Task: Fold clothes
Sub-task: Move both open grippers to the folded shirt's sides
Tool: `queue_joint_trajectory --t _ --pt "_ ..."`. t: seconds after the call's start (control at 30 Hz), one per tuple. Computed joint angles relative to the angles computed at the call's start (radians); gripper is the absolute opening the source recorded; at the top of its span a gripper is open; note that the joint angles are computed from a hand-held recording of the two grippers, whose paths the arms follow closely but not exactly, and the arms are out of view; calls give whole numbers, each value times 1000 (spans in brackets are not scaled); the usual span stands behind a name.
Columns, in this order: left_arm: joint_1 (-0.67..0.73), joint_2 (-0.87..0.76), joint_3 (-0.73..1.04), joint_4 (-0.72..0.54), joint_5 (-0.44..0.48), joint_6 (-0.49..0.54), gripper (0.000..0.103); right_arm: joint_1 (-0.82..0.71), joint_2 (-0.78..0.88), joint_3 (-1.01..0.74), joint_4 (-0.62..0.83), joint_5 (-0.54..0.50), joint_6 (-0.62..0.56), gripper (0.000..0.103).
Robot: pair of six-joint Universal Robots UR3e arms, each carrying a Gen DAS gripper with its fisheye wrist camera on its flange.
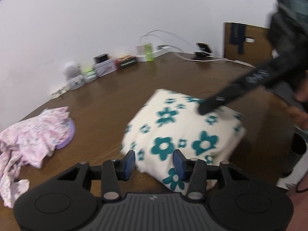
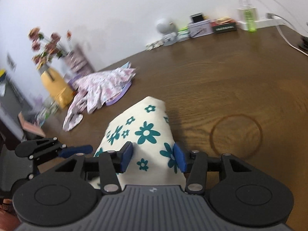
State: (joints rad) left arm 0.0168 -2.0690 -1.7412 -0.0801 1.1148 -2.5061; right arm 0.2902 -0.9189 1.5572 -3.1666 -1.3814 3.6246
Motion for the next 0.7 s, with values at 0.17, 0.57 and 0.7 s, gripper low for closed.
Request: queue_joint_trajectory --t 0.17,0.57,0.7 --pt "15 -13 -7 26 -5 -49 43 50 10 11 -44 -70 35 49" --pt "-38 2 -17 19 0 -45 29 -28 86 -184 116 58 -170 50" --pt "-77 -21 25 11 20 -76 29 -43 154 -354 240 90 -256 50"
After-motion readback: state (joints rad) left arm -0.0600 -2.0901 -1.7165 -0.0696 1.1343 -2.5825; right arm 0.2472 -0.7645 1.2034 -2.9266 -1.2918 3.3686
